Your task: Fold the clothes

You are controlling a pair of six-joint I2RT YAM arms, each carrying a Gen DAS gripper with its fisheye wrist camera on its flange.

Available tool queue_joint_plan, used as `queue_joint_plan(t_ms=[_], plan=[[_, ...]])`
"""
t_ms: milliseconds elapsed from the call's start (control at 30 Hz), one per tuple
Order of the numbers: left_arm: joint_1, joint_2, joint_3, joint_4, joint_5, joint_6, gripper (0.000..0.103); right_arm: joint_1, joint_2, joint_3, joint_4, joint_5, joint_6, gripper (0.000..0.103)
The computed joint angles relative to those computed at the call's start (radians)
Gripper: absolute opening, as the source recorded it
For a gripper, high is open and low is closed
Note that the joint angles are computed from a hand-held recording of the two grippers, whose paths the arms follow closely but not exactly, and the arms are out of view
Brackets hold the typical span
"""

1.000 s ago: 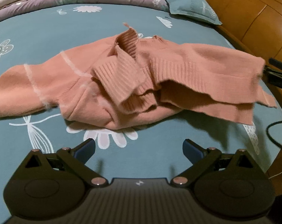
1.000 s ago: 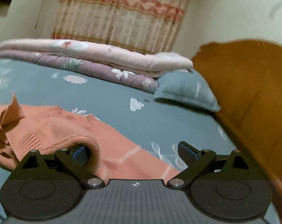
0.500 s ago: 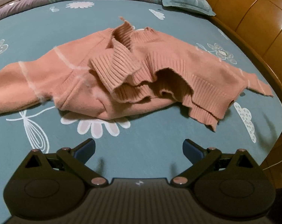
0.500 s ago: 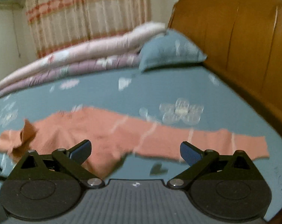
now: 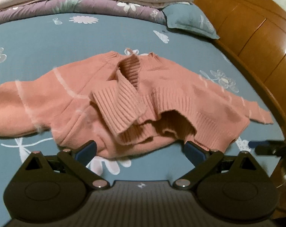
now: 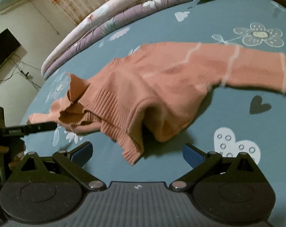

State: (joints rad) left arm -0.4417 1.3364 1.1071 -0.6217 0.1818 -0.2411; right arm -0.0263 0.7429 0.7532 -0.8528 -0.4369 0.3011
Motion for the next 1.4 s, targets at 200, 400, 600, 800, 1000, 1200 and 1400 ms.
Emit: queue_joint_plan(t_ms=[200, 400, 600, 800, 1000, 1200, 1400], plan=[[0.054, 0.081, -0.003, 0.123, 0.072, -0.070, 0.098, 0.034, -0.024, -0.041, 0.025, 0.021, 0.055, 0.103], [0.082, 0.192, 0.035, 0.244, 0.166, -0.161, 0.098, -0.008, -0.014, -0.075, 0.078, -0.045, 0.081, 0.103], [0.094, 0.289, 0.126, 0.203, 0.147, -0.168, 0.098, -0.057, 0.013, -0.121, 0.186, -0.156, 0.140, 0.103], [0.163, 0.323, 0.141, 0.226, 0.314, -0.193, 0.098, -0.062, 0.052, -0.152, 0.301, -0.248, 0.177, 0.103], [0.162, 0.462, 0.285, 0.174, 0.329, -0.166, 0.098, -0.020, 0.177, -0.176, 0.535, -0.248, 0.268, 0.103], [0.186, 0.392, 0.203, 0.270, 0.352, -0.206, 0.099, -0.052, 0.122, -0.225, 0.659, -0.194, 0.361, 0.103], [0.237, 0.445, 0.221, 0.286, 0.483, -0.248, 0.099, -0.098, 0.139, -0.282, 0.768, -0.197, 0.436, 0.103]])
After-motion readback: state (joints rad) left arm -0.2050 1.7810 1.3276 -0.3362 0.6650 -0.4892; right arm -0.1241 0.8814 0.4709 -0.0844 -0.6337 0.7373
